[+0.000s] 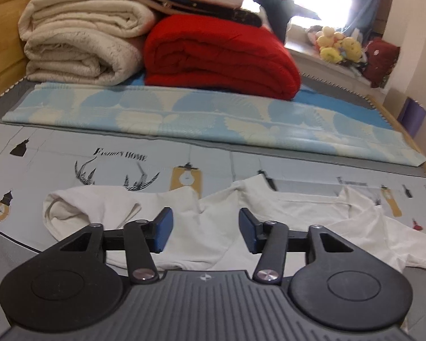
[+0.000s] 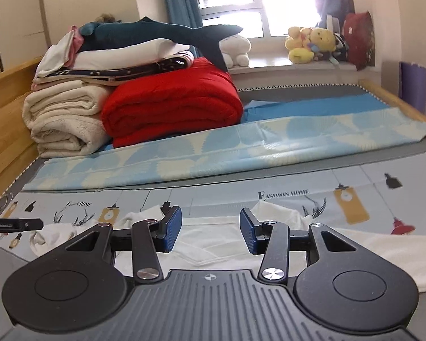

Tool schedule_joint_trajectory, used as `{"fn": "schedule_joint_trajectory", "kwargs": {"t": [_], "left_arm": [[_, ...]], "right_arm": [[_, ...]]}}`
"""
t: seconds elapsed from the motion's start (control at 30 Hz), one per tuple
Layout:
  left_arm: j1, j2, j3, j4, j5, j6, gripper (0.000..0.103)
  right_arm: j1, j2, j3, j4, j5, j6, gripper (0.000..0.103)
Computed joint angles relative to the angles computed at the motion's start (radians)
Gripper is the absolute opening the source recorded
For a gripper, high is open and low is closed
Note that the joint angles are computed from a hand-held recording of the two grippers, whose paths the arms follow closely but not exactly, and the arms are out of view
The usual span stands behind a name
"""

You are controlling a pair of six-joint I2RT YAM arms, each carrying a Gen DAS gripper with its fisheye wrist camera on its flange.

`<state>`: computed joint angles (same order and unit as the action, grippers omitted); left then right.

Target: Fold small clothes

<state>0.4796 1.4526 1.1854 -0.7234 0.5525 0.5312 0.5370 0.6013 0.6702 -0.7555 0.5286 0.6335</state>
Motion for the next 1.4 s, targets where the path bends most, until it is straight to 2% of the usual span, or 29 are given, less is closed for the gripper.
{"fn": "schedule_joint_trajectory", "kwargs": {"t": [0.03,0.1,0.17,0.27,0.33,0.37,0.4,0.47,0.6,0.73,0.83,0.87,0.9,0.93,1.0,1.07,1.4], "left_arm": [[-0.002,0.014,-0.002,0.015,-0.016,-0.006,0.043],[-0.005,0.069,0.014,0.047,-0.04,-0.022,0.026],[-0.006,0.119,0.038,0.072,-0.061,-0.043,0.023],[-0.001,0.204,0.087,0.114,-0.106,-0.098,0.023],[0.009,0.281,0.15,0.12,-0.145,-0.156,0.026],[0.016,0.323,0.186,0.118,-0.161,-0.187,0.034],[0.025,0.363,0.223,0.117,-0.179,-0.223,0.048],[0.043,0.432,0.289,0.115,-0.217,-0.302,0.065],[0.066,0.555,0.404,0.08,-0.262,-0.384,0.066],[0.067,0.623,0.445,0.106,-0.299,-0.394,0.067],[0.064,0.644,0.442,0.134,-0.289,-0.404,0.065],[0.063,0.638,0.422,0.157,-0.285,-0.4,0.061],[0.061,0.636,0.41,0.173,-0.281,-0.393,0.05],[0.059,0.639,0.409,0.178,-0.277,-0.382,0.043],[0.055,0.646,0.409,0.178,-0.269,-0.376,0.018],[0.061,0.653,0.418,0.163,-0.243,-0.37,0.002],[0.09,0.655,0.471,0.095,-0.124,-0.435,0.001]], "right_arm": [[-0.021,0.012,-0.027,0.018,-0.019,0.001,0.045],[-0.082,0.054,-0.047,0.041,-0.094,0.015,0.04],[-0.132,0.074,-0.063,0.109,-0.162,0.001,0.04],[-0.096,0.111,-0.068,0.168,-0.122,-0.049,0.04],[-0.086,0.129,-0.066,0.2,-0.119,-0.073,0.04],[-0.085,0.136,-0.065,0.211,-0.123,-0.08,0.04],[-0.089,0.137,-0.064,0.217,-0.132,-0.088,0.04],[-0.092,0.152,-0.059,0.235,-0.148,-0.099,0.04],[-0.114,0.169,-0.051,0.25,-0.188,-0.109,0.04],[-0.131,0.172,-0.055,0.258,-0.215,-0.113,0.04],[-0.151,0.181,-0.058,0.259,-0.239,-0.108,0.04],[-0.154,0.183,-0.06,0.26,-0.247,-0.104,0.04],[-0.158,0.186,-0.062,0.261,-0.254,-0.101,0.04],[-0.158,0.189,-0.063,0.262,-0.257,-0.099,0.04],[-0.152,0.195,-0.067,0.266,-0.254,-0.1,0.04],[-0.145,0.201,-0.07,0.268,-0.246,-0.102,0.04],[-0.144,0.203,-0.066,0.279,-0.252,-0.113,0.04]]}}
